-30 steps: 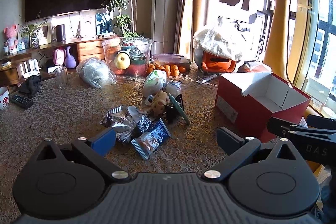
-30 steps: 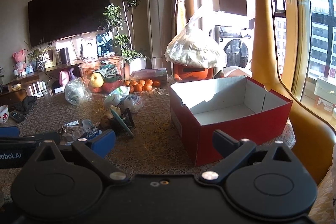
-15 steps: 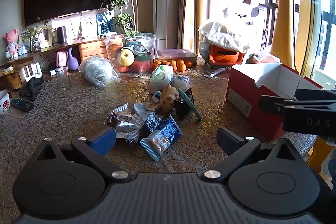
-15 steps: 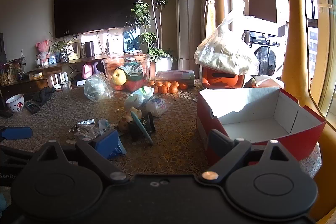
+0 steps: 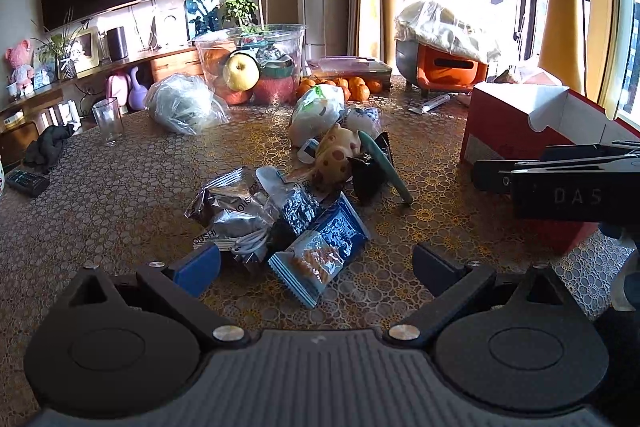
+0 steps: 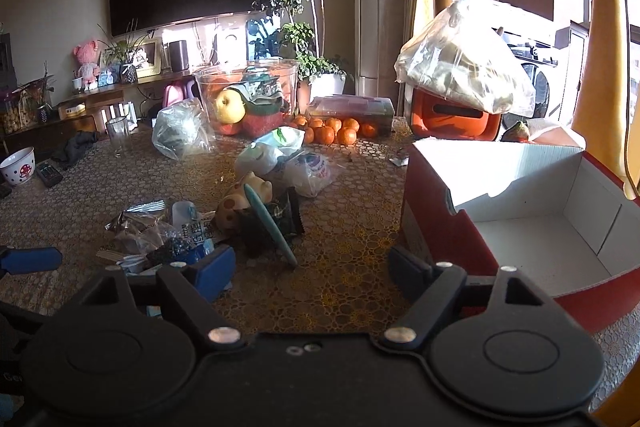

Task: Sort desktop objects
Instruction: 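Move the left tool toward the blue cracker packet while the right tool approaches the teal pen, then grasp the blue cracker packet with the left tool while the right tool grasps the teal pen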

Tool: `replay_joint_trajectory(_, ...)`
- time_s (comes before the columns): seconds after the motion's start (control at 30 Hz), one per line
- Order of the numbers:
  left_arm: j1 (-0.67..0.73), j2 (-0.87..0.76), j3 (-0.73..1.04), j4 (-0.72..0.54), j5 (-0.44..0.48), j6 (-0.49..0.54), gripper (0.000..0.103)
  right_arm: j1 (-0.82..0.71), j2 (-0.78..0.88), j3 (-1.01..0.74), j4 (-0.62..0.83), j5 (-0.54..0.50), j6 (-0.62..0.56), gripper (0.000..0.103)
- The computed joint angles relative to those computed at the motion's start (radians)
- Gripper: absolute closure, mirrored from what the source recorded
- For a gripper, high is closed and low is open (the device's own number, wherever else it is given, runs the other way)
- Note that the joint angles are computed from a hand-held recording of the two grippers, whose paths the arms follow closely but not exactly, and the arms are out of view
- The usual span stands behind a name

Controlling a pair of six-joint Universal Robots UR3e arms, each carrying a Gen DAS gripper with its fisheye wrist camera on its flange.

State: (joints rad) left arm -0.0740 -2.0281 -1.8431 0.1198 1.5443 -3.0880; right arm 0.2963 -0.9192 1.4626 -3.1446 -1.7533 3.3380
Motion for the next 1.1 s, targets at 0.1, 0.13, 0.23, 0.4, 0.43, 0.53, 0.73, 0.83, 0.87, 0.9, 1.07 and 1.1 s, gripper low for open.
replay_joint_trajectory(0.1,-0.002,-0.046,0.047,-0.011,0.003,0.008,0.000,-0.012,0.056,-0.078,0.035,0.025,-0.015,0.022)
replay_joint_trajectory(0.13,-0.004,-0.061,0.062,-0.013,0.005,0.012,0.000,-0.014,0.071,-0.099,0.045,0.029,-0.020,0.023)
replay_joint_trajectory(0.23,-0.010,-0.112,0.115,-0.021,0.013,0.023,0.000,-0.022,0.118,-0.167,0.076,0.044,-0.032,0.024)
replay_joint_trajectory(0.4,-0.014,-0.181,0.194,-0.068,0.024,0.024,0.001,-0.042,0.198,-0.281,0.147,0.068,-0.050,0.027)
replay_joint_trajectory(0.43,-0.014,-0.194,0.208,-0.075,0.027,0.021,0.001,-0.045,0.215,-0.308,0.164,0.072,-0.054,0.027)
replay_joint_trajectory(0.53,-0.012,-0.218,0.228,-0.082,0.029,0.016,0.002,-0.047,0.261,-0.377,0.199,0.079,-0.066,0.030)
replay_joint_trajectory(0.73,-0.019,-0.254,0.266,-0.100,0.049,0.012,0.006,-0.043,0.348,-0.514,0.254,0.076,-0.097,0.033)
replay_joint_trajectory(0.83,-0.025,-0.270,0.277,-0.092,0.055,0.026,0.006,-0.044,0.383,-0.572,0.284,0.083,-0.107,0.035)
replay_joint_trajectory(0.87,-0.026,-0.274,0.279,-0.089,0.055,0.032,0.007,-0.044,0.392,-0.589,0.295,0.086,-0.111,0.037)
replay_joint_trajectory(0.9,-0.029,-0.278,0.282,-0.084,0.058,0.037,0.009,-0.044,0.402,-0.607,0.305,0.089,-0.114,0.039)
replay_joint_trajectory(1.07,-0.033,-0.291,0.288,-0.071,0.058,0.050,0.014,-0.040,0.465,-0.716,0.351,0.093,-0.131,0.042)
replay_joint_trajectory(1.1,-0.036,-0.294,0.290,-0.070,0.064,0.057,0.017,-0.038,0.480,-0.742,0.364,0.090,-0.136,0.044)
